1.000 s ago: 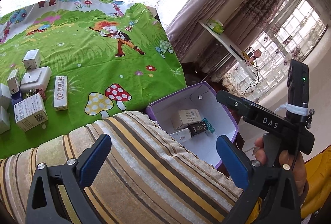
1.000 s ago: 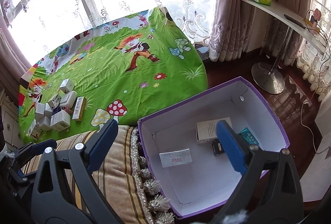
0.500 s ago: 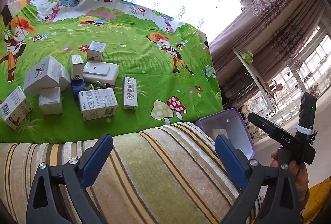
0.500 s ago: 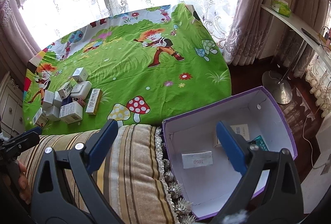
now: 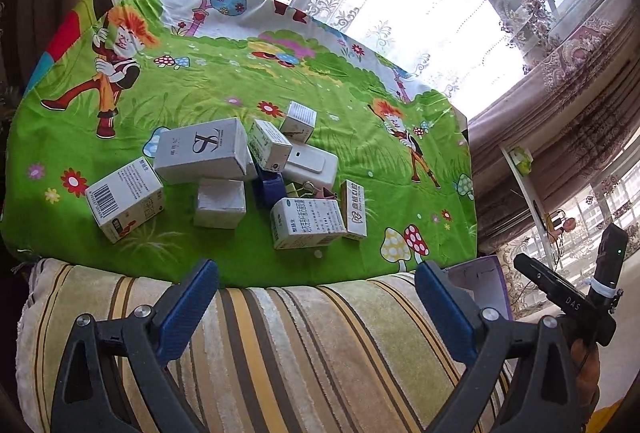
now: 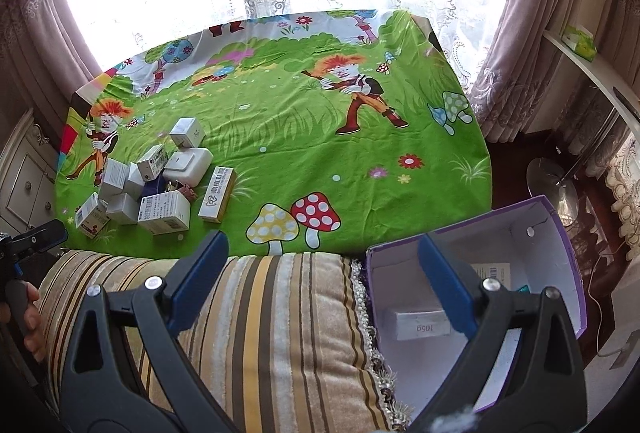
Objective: Organize rigid objects
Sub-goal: 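Move both open tools back over the remaining boxes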
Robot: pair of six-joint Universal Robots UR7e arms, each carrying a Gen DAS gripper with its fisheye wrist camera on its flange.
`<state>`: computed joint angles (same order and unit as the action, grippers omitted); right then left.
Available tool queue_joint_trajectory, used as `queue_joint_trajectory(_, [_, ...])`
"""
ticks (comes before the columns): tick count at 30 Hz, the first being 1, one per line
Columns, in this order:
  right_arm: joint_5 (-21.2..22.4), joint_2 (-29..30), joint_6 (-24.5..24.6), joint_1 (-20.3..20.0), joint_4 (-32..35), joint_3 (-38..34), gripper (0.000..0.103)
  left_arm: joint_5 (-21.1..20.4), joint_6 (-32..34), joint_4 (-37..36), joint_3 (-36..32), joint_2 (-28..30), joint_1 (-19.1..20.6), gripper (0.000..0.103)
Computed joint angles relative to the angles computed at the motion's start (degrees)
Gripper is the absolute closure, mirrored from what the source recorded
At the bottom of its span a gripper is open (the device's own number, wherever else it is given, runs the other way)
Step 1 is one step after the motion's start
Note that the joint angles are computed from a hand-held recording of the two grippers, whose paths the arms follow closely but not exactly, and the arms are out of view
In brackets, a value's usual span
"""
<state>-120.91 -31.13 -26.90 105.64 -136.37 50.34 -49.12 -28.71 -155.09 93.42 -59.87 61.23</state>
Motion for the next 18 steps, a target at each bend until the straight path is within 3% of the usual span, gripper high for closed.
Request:
queue_joint_trajectory(6, [0.61,1.87,-0.56,0.63,1.74,-1.98,0.006,0.98,-1.89,1.16,0.86,-1.58,1.04,0.004])
queue_joint_trajectory(18, [1.40,7.59,-1.99,1.74,6.49,-9.07,0.006,6.14,-12.32,8.72,-0.21,-3.55,3.57,0.004])
